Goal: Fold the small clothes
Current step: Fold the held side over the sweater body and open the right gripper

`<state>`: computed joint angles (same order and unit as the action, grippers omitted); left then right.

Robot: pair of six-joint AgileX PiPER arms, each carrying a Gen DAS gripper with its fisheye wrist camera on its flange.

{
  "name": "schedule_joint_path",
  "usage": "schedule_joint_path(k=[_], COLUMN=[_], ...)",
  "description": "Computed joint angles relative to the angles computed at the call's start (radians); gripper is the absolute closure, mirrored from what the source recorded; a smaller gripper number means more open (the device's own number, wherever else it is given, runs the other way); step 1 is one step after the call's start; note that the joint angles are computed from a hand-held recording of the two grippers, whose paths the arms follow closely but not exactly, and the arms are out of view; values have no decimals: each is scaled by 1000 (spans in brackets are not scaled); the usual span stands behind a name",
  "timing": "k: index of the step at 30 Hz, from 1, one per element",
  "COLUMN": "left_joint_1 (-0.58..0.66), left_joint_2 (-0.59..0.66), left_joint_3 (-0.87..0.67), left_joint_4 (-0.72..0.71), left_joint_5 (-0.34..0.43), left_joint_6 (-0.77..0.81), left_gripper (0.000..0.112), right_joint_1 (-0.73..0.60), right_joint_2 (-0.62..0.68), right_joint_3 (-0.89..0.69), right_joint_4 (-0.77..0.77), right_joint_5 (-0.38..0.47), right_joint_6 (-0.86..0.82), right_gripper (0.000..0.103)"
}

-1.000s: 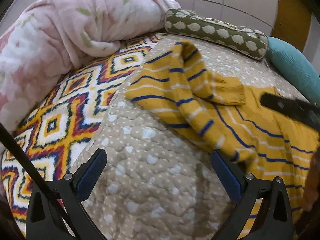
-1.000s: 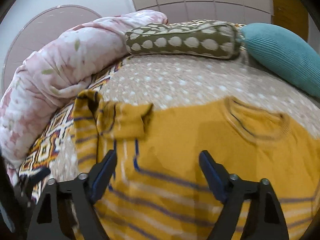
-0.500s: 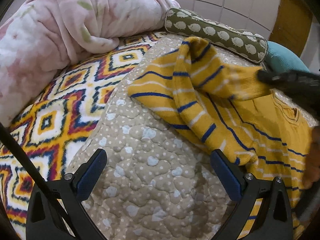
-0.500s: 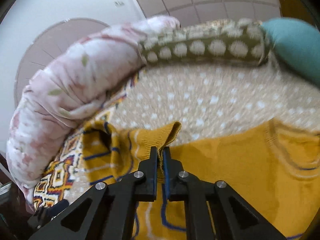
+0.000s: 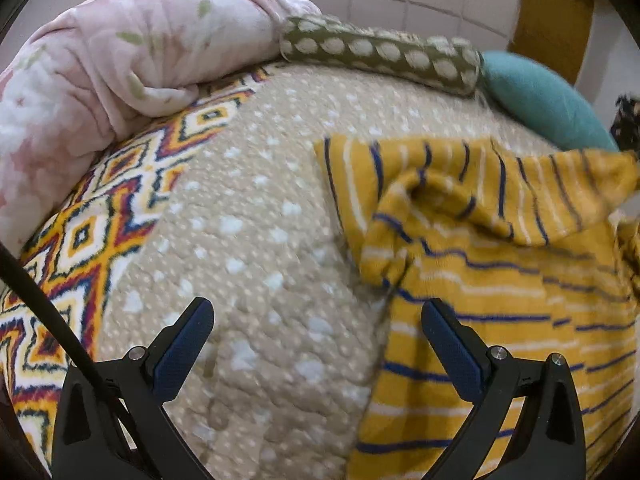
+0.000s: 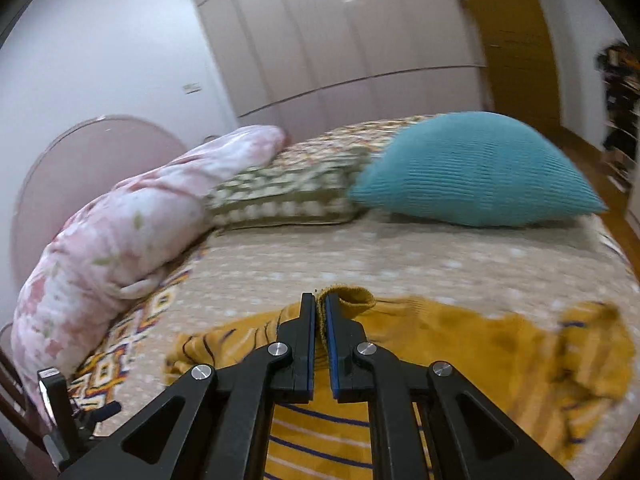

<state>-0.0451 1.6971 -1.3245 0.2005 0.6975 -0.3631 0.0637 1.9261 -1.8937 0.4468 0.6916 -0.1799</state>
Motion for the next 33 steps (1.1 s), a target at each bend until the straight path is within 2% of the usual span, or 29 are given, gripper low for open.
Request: schedule_joint_path(k=[2, 6, 9, 10, 11, 12, 13, 14, 15, 16, 17, 18, 19, 21, 24, 26, 29, 31, 32, 33], left_joint_1=[-21, -25, -24, -21, -19, -18, -18, -19, -19, -11, -6, 0, 7, 11, 9, 2, -5, -9, -10, -11], left_joint_2=[14, -5, -12, -7, -3, -2, -5, -7, -12, -7, -6, -6, -7, -8, -5, 1, 4, 5, 3, 0], left_joint_3=[6, 42, 56, 54, 53, 55, 61, 66, 74, 72, 72, 75, 79, 85, 88, 82, 71, 54, 46, 40], left_joint_4=[45, 70, 84, 75, 72, 72, 76, 78, 79, 64, 51, 37, 20, 12, 18, 33, 47, 55, 65, 71], left_joint_5=[24, 11, 2, 4, 5, 3, -2, -5, -9, -10, -11, -15, -22, -32, -39, -32, -18, 1, 10, 14], left_joint_6=[-48, -75, -91, -84, -81, -79, -82, -85, -89, -77, -68, -60, -46, -40, -49, -65, -70, -64, -63, -63], left_gripper=[9, 9, 9, 9, 9, 9, 9, 9, 9, 9, 9, 9, 9, 9, 9, 9, 9, 9, 9, 9], right_joint_1=[-51, -139, -177, -173, -164, -144, -126, -100, -76, -55, -38, -32, -25, -45, -98, -140, -170, -186, -192, -195], right_joint_2=[-23, -44, -7, 21, 43, 65, 79, 98, 118, 144, 183, 214, 237, 198, 30, -53, -36, 14, 43, 47], right_joint_3=[51, 118, 100, 77, 60, 50, 47, 39, 30, 3, -42, -74, -104, -45, 158, 242, 210, 158, 125, 121], right_joint_4=[-2, 11, 84, 96, 100, 92, 72, 32, -19, -63, -102, -115, -139, -69, 67, 65, -75, -130, -161, -161], right_joint_5=[-7, -9, 93, 134, 154, 159, 150, 126, 99, 97, 110, 128, 148, 105, -25, -77, -47, 12, 63, 77], right_joint_6=[-3, -12, -63, -62, -59, -50, -37, -11, 19, 48, 76, 88, 107, 44, -105, -106, 29, 118, 170, 183], right_gripper=[102, 102, 99, 94, 69, 50, 26, 25, 25, 30, 55, 73, 97, 97, 97, 97, 96, 92, 84, 78])
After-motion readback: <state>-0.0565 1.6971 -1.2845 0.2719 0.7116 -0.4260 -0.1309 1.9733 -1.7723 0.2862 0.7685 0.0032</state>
